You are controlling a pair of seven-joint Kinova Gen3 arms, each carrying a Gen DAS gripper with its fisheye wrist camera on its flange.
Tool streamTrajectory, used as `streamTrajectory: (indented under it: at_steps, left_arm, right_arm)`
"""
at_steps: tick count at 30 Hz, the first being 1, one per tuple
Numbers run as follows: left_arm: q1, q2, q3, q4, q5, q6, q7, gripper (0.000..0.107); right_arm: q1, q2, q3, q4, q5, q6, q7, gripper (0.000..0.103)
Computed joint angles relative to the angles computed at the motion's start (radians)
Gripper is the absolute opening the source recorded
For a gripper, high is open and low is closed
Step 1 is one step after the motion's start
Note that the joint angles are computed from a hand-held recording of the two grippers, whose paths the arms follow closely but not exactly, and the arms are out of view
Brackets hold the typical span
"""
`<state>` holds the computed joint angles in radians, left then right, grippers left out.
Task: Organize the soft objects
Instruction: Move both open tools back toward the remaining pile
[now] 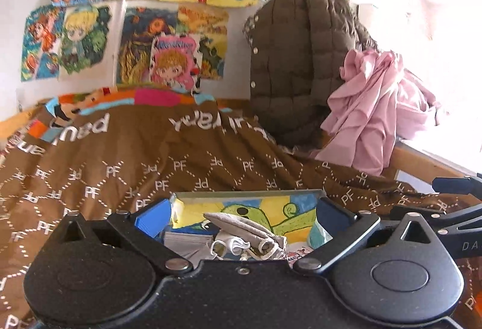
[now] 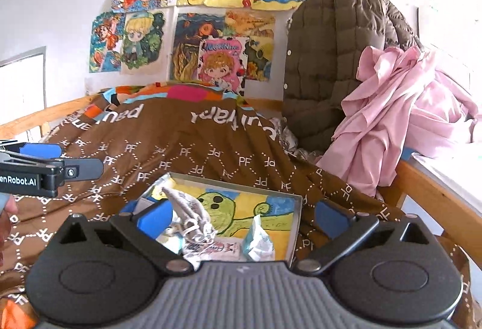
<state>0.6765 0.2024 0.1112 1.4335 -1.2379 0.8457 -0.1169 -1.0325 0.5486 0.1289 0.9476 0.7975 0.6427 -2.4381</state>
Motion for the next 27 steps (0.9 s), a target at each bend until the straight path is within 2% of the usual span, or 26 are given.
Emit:
streamTrajectory:
  at_steps: [6, 12, 19, 27]
  left_arm:
    - [0.066, -0.042, 0.047, 0.044, -0.068, 0.124, 0.114, 0.102]
    - [0.121, -0.055, 0.11, 0.061, -0.102, 0.244, 0.162, 0.102]
    - [0.173, -0.074, 0.164, 0.12, -0.12, 0.318, 0.212, 0.102]
    - [0.201, -0.089, 0.208, 0.22, -0.123, 0.361, 0.3, 0.102]
  right_arm:
    - [-0.077, -0.095, 0.036, 0.168, 0.142, -0.048, -0.168, 0.103]
    - [-0.127, -0.165, 0.028, 0.315, 0.316, -0.062, -0.369, 0.103]
    - [-0.142, -0.201, -0.026, 0.424, 0.449, -0.027, -0.549, 0.103]
    - [-0.123, -0.201, -0.114, 0.492, 0.542, 0.039, -0.641, 0.103]
